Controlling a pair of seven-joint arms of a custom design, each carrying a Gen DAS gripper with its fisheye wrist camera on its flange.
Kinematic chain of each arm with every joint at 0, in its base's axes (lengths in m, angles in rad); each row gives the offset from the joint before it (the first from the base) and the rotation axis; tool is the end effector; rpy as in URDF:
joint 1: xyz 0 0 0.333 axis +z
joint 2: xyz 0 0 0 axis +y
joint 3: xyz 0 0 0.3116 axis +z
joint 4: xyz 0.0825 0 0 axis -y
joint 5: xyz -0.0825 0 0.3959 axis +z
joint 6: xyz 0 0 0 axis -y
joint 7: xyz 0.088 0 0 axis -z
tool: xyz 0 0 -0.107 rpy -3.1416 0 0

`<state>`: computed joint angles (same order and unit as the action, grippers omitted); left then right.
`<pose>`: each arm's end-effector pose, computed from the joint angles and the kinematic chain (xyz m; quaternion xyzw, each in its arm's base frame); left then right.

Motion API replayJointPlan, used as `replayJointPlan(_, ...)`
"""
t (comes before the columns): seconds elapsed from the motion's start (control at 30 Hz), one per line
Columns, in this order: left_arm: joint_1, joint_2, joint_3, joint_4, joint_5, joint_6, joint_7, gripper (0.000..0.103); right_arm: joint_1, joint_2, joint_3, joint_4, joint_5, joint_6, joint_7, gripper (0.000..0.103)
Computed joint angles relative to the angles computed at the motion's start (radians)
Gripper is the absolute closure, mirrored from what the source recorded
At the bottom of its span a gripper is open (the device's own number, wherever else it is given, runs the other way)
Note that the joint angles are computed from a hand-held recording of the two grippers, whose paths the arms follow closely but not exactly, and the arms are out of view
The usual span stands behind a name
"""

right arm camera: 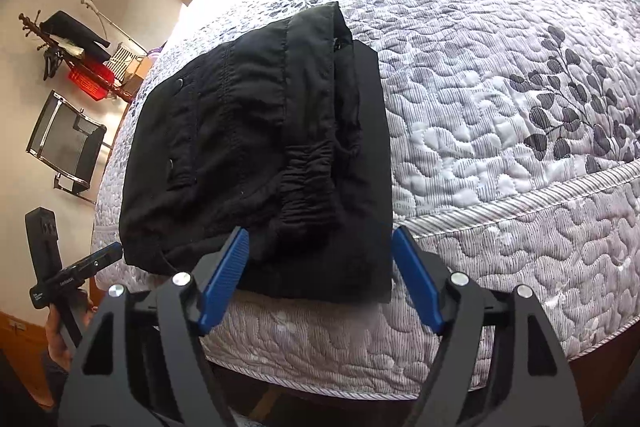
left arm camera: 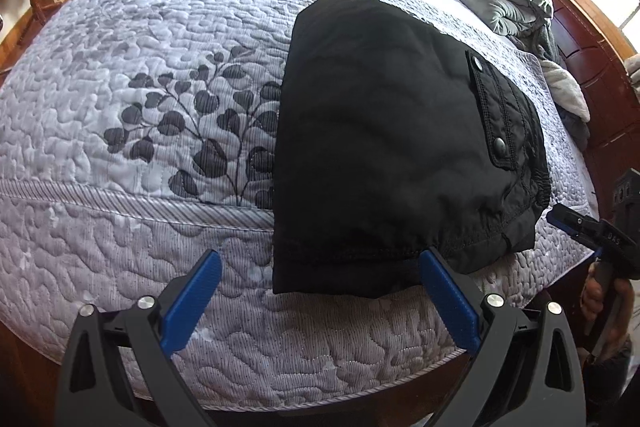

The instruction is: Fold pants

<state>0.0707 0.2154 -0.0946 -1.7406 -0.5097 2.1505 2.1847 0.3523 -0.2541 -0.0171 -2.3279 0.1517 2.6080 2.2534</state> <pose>0.6534 -0.0317 0.4653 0.5382 -0.8046 0.2496 0.0273 0.4906 0.1671 0.4892 -0.5088 0.8178 -0.0174 0.2685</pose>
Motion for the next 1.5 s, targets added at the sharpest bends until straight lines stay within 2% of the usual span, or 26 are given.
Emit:
replayJointPlan(0.1,0.001,0.03,0.0,0.028,0.001,-0.024,-0.01,0.004,0.007,0.009,-0.005,0.002,0.03,0.016,-0.007,0.029)
replayJointPlan(0.4,0.045,0.206,-0.03,0.255,-0.095,-0.253,-0.019,0.004,0.024,0.026,-0.024,0.008,0.138,0.038,-0.09,0.029)
replayJointPlan(0.67,0.04,0.353,-0.054,0.446,-0.078,-0.411,-0.102,0.003,0.008,0.059,-0.015,0.034,0.163,0.028,-0.118,0.028)
replayJointPlan(0.77,0.04,0.339,-0.056,0.43,-0.071,-0.398,-0.094,0.003,0.0,0.064,-0.009,0.036,0.167,0.026,-0.124,0.026)
replayJointPlan(0.87,0.03,0.298,-0.051,0.378,-0.057,-0.352,-0.085,0.01,-0.007,0.068,-0.009,0.033,0.179,0.03,-0.131,0.026)
replayJointPlan(0.97,0.01,0.246,-0.041,0.315,-0.027,-0.286,-0.079,0.019,-0.016,0.072,-0.007,0.034,0.174,0.025,-0.132,0.024)
replayJointPlan(1.13,-0.031,0.127,-0.032,0.173,0.021,-0.135,-0.066,0.046,-0.034,0.092,0.006,0.056,0.125,-0.005,-0.12,0.019)
replayJointPlan(1.3,-0.067,0.087,-0.025,0.119,0.083,-0.054,-0.082,0.046,-0.036,0.106,0.017,0.082,0.109,-0.037,-0.129,0.018)
replayJointPlan(1.4,-0.079,0.097,-0.023,0.132,0.11,-0.052,-0.109,0.039,-0.039,0.112,0.019,0.083,0.117,-0.044,-0.13,0.016)
replayJointPlan(1.5,-0.095,0.104,-0.023,0.136,0.14,-0.047,-0.138,0.03,-0.032,0.118,0.008,0.068,0.208,-0.011,-0.173,0.015)
